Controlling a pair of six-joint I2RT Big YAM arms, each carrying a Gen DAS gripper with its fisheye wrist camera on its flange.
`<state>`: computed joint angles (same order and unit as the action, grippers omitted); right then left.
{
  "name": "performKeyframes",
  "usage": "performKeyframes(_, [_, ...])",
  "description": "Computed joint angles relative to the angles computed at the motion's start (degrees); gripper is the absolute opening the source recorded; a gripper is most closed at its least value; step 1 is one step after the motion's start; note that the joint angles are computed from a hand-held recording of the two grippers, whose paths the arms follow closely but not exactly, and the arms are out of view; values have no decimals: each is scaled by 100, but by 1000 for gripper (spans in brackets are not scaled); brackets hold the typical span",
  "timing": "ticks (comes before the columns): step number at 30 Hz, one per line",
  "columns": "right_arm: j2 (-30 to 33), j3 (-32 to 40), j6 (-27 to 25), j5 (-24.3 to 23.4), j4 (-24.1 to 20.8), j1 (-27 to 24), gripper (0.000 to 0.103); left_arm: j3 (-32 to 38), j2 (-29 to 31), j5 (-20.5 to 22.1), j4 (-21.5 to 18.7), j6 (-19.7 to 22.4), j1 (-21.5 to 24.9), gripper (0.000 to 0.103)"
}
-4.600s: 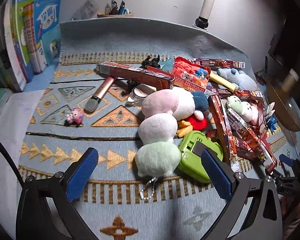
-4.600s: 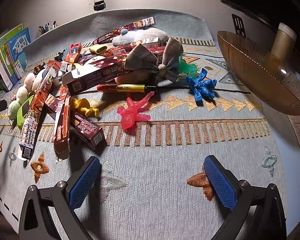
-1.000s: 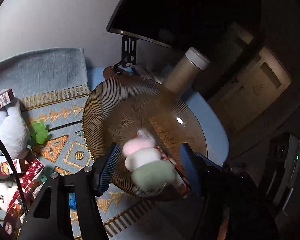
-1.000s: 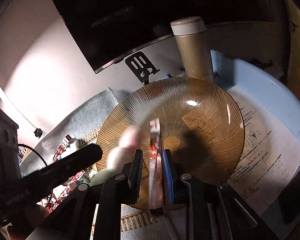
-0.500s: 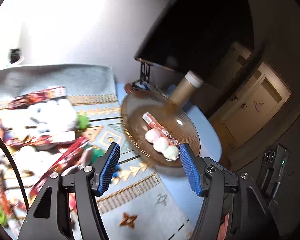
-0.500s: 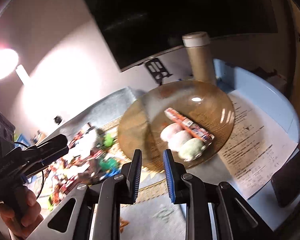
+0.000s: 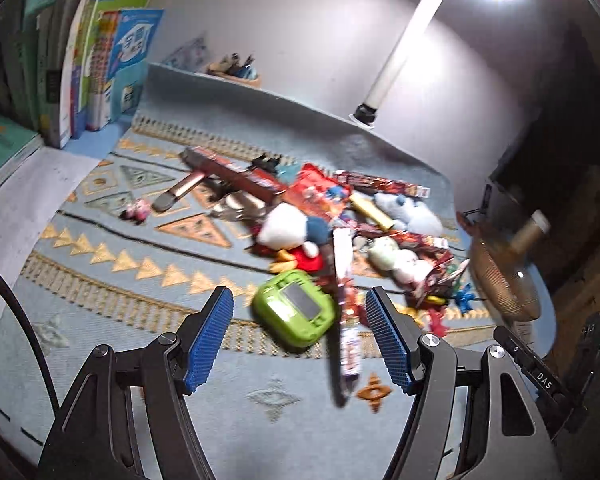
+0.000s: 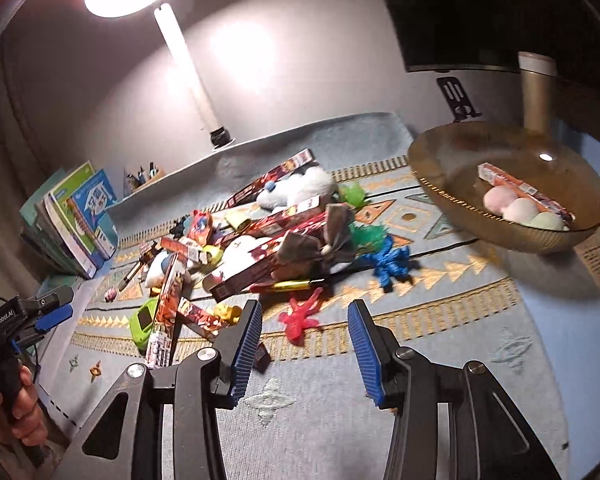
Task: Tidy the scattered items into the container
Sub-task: 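Move back to the table and grasp the long red-white snack stick with left tool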
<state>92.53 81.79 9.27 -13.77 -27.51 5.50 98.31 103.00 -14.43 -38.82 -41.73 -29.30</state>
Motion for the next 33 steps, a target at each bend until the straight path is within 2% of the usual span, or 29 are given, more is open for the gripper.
performKeyframes(2, [118, -63, -121, 89, 117, 177, 43, -239, -26, 127, 105, 52, 92, 67])
performKeyframes(5, [319, 26, -196, 3, 27, 295, 43, -297, 117, 391, 147, 285, 171, 67])
performKeyframes(9, [384, 72, -254, 214, 24, 327, 43, -54, 399, 662, 58, 548, 168, 67])
performKeyframes(11, [465, 170, -245, 218, -118, 323, 43, -71, 417, 744, 207, 591, 99, 67])
performKeyframes(13, [532, 251, -245, 237, -233, 331, 43, -112, 408, 752, 458, 659, 15, 67])
performKeyframes(16, [612, 360, -275, 286, -364, 353, 43, 93, 537, 464, 584, 830, -110, 67])
performKeyframes(18, [625, 378, -298, 273, -400, 354, 43, 577, 809, 295, 253, 989, -141, 67])
performKeyframes(22, [614, 358, -287, 217, -377, 335, 43, 1841, 1567, 161, -752, 1254, -165, 67])
performKeyframes(24, [629, 376, -253, 129, -407, 302, 43, 2368, 1893, -105, -1198, 1386, -222, 67])
performKeyframes(25, [631, 377, -225, 84, -405, 283, 43, 2511, 1979, -343, -1296, 1458, -268, 63])
performKeyframes(26, [627, 375, -172, 75, -391, 281, 43, 2651, 2063, -448, -1409, 1528, -294, 46])
performKeyframes(27, [619, 361, -135, 39, -364, 265, 43, 2838, 2168, -414, -1608, 1522, -296, 34])
performKeyframes(28, [616, 355, -110, -12, -354, 249, 43, 2850, 2178, -445, -1588, 1517, -299, 31])
performKeyframes(30, [631, 377, -74, -108, -383, 228, 43, 2870, 2185, -293, -1604, 1452, -267, 19])
performKeyframes(33, [647, 399, -60, -191, -412, 213, 43, 2573, 2007, 187, -1333, 1336, -202, 15])
